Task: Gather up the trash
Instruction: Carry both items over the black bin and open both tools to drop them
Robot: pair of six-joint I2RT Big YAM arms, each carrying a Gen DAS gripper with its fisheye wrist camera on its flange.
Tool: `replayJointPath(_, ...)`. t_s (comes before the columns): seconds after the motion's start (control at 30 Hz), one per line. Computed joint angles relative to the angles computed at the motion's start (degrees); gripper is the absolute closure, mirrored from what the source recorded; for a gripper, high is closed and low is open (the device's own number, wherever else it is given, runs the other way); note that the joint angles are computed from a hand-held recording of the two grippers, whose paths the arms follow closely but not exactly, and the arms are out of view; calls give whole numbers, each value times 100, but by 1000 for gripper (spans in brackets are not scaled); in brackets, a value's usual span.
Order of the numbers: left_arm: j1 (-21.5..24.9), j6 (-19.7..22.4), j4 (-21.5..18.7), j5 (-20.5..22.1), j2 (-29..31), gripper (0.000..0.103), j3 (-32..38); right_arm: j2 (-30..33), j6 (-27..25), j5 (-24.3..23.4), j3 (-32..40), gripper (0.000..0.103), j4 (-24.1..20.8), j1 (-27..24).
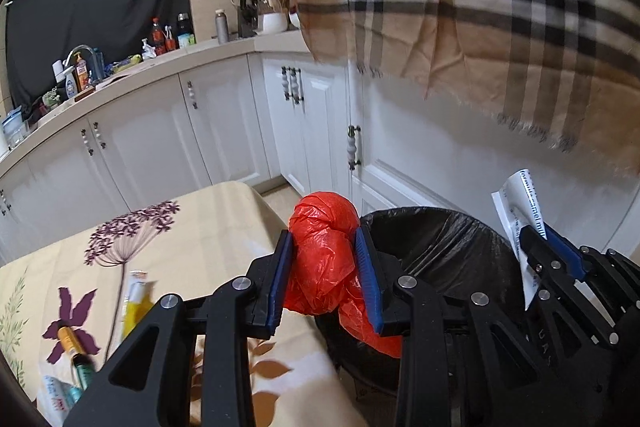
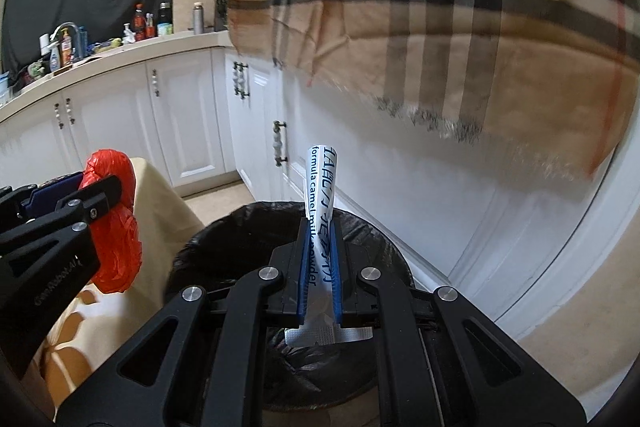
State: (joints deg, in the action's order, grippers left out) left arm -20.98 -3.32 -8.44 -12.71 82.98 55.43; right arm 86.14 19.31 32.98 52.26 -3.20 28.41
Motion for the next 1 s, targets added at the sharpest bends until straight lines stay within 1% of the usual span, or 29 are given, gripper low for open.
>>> replayJointPath(0.13, -4, -10, -114, -5, 307, 70, 229, 189, 86, -95, 19, 94, 58, -140)
replayJointPath(0.2, -26, -32, -122, -68, 417, 68, 294, 296, 102, -176, 71, 92, 64, -222)
replayJointPath(0.23, -28, -51, -152, -79, 475, 63, 335, 327, 118, -193, 75, 87, 74, -236)
replayJointPath(0.27, -31, -70, -169, -91, 500, 58, 344, 379, 159, -239, 84, 75, 74, -273)
replayJointPath(0.33, -28, -94, -263, -105, 546, 50, 394, 434, 195, -253, 81, 68, 112, -311)
replayJointPath(0.4, -14, -123, -261, -84, 536, 49, 390, 461, 212, -242, 70, 68, 125, -327)
replayJointPath(0.47, -7, -159, -212, -135, 493, 46, 357, 448, 247, -250, 44, 68, 116, -340)
replayJointPath(0.7, 45, -176, -318, -137, 228, 44, 196, 337, 276, -241, 57, 68, -21, -257)
replayJointPath(0.83, 131, -173, -390, -147, -133, 44, -49, 128, 344, -195, -22, 68, -157, -100)
replayJointPath(1.0, 317, -160, -546, -107, -683, 44, -410, -132, 381, -134, -107, 68, -326, 212)
